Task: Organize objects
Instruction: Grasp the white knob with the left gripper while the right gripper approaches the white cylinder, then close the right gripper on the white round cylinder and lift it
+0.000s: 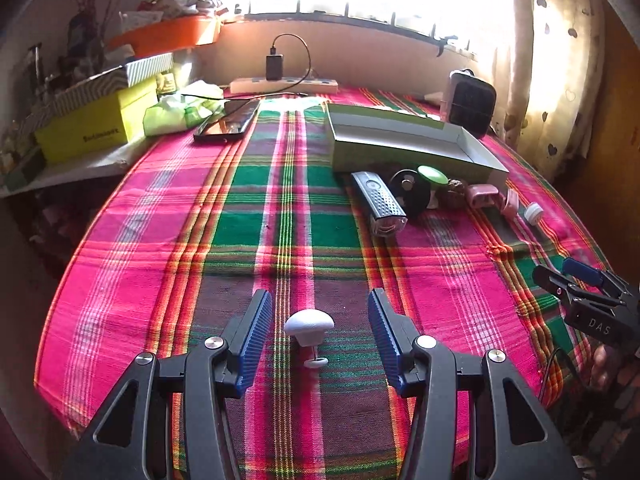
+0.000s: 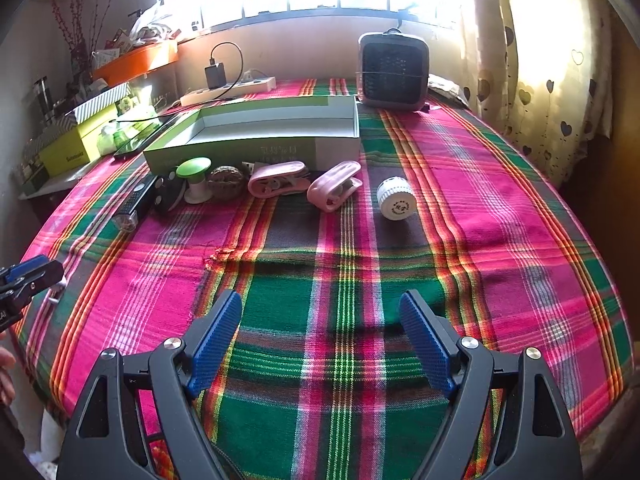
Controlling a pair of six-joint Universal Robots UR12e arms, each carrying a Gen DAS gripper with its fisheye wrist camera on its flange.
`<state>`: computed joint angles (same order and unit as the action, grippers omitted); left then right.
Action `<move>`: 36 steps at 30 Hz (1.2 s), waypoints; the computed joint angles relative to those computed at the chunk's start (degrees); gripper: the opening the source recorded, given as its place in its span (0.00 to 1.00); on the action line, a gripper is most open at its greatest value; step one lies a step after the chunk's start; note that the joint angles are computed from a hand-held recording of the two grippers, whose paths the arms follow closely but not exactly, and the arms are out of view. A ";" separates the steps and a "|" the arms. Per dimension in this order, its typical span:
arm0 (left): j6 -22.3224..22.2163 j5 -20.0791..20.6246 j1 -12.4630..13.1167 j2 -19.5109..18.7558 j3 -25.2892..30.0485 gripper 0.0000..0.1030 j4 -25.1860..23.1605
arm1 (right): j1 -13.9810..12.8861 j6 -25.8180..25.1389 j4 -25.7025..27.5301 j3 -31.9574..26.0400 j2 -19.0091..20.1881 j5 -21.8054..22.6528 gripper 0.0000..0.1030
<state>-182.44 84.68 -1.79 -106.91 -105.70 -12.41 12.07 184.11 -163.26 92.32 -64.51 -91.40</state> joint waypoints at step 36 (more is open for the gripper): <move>0.93 -2.67 -0.33 -2.94 3.47 0.22 -2.57 | -1.56 2.31 -0.62 -1.50 0.54 -3.63 0.79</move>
